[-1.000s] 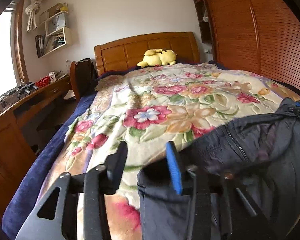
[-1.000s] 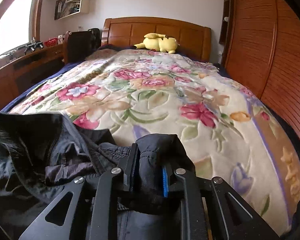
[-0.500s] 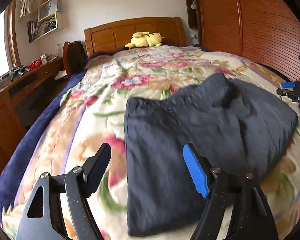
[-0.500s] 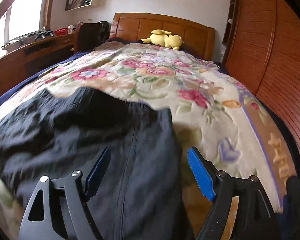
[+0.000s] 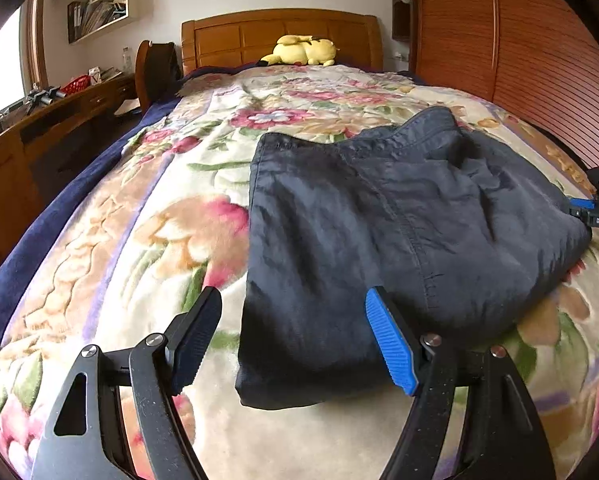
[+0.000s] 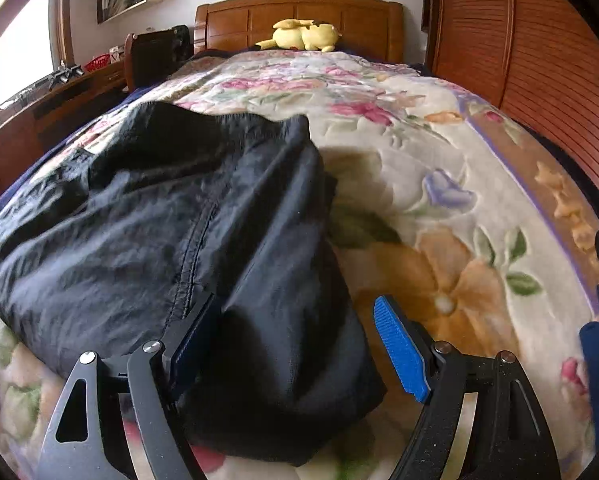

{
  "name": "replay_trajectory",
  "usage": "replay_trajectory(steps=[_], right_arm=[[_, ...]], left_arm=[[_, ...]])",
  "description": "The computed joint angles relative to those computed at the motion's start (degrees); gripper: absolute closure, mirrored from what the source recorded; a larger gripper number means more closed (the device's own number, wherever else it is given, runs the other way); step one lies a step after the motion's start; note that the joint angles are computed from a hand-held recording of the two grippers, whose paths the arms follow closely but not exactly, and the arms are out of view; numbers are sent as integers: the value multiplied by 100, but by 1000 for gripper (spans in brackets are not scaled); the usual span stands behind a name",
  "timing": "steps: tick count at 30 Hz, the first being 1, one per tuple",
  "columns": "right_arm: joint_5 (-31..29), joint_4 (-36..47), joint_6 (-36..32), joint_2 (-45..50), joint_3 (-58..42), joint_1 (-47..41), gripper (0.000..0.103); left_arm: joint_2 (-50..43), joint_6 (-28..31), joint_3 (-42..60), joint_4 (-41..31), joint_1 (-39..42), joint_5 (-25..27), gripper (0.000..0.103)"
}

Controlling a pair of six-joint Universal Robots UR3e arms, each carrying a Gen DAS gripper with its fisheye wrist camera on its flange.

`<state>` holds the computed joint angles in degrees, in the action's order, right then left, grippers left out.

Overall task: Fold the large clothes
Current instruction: 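Lay the hem over the collar and open both grippers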

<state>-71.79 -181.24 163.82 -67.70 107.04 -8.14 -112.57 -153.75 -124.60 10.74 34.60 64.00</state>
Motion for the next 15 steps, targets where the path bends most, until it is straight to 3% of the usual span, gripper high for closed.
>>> replay_trajectory(steps=[8,15], right_arm=[[-142,-107,234,38,115,64,22],[164,-236,306,-274,613,-119,22]], left_arm=[[-392,-135,48,506,-227,479,27],[-575,-187,-93,1130,-410,859,27]])
